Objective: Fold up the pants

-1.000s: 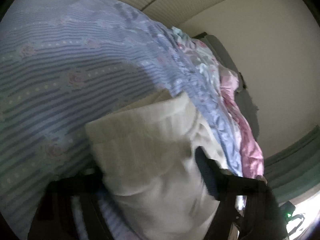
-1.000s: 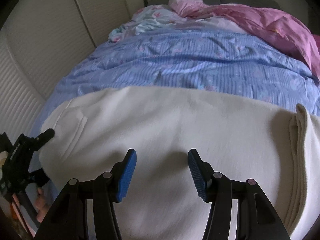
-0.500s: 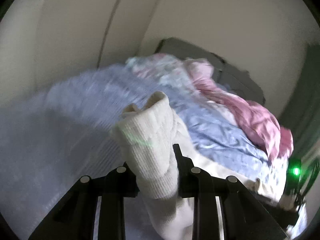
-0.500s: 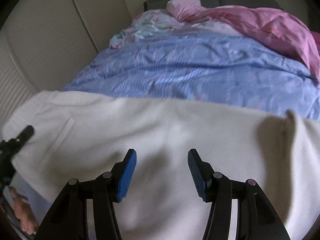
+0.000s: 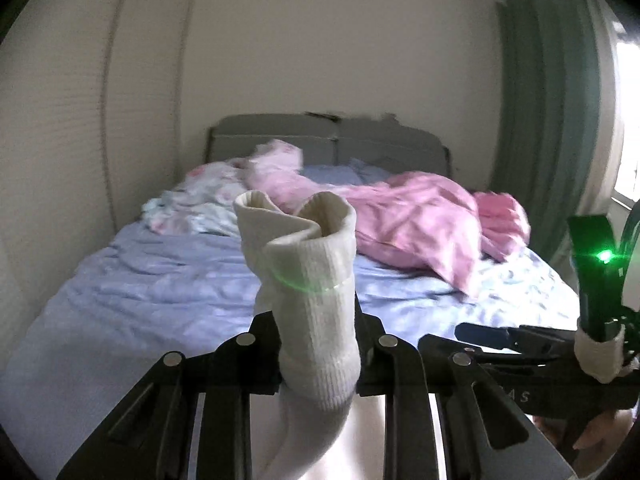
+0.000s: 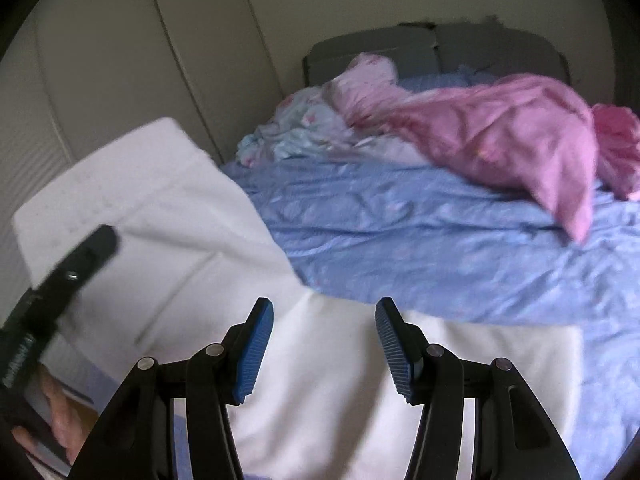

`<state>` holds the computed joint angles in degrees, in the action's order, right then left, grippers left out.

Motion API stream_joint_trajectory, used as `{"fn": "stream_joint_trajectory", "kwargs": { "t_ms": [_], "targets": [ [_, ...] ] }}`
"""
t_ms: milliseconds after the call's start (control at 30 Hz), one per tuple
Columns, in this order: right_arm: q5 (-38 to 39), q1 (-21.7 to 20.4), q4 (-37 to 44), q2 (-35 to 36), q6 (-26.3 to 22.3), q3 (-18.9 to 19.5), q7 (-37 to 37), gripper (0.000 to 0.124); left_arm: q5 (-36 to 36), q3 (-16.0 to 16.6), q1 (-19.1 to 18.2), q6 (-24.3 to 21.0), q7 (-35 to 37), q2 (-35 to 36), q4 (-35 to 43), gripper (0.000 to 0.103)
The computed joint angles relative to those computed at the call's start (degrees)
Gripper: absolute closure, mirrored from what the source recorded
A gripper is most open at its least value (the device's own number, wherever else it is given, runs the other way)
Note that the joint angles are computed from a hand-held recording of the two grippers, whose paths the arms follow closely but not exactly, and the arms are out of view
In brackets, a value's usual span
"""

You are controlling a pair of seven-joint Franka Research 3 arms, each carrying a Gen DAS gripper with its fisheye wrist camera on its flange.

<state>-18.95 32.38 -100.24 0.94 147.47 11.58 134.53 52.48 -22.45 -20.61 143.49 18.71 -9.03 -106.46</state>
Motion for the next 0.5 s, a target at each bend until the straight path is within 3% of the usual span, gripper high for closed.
{"fn": "stream_joint_trajectory", "kwargs": {
  "t_ms": [200, 500],
  "targets": [
    [-0.4, -5.2, -11.8, -12.0, -1.8, -0.5, -2.5, 0.069, 0.1, -1.6, -7.1, -3.4, 3.2, 14.5, 13.8, 0.079],
    [9.3, -13.0, -29.5, -24.6, -3.1, -2.9, -7.7, 0.069, 2.0, 1.4, -23.2, -17.1, 14.0, 37.2, 37.2, 0.079]
  ]
}}
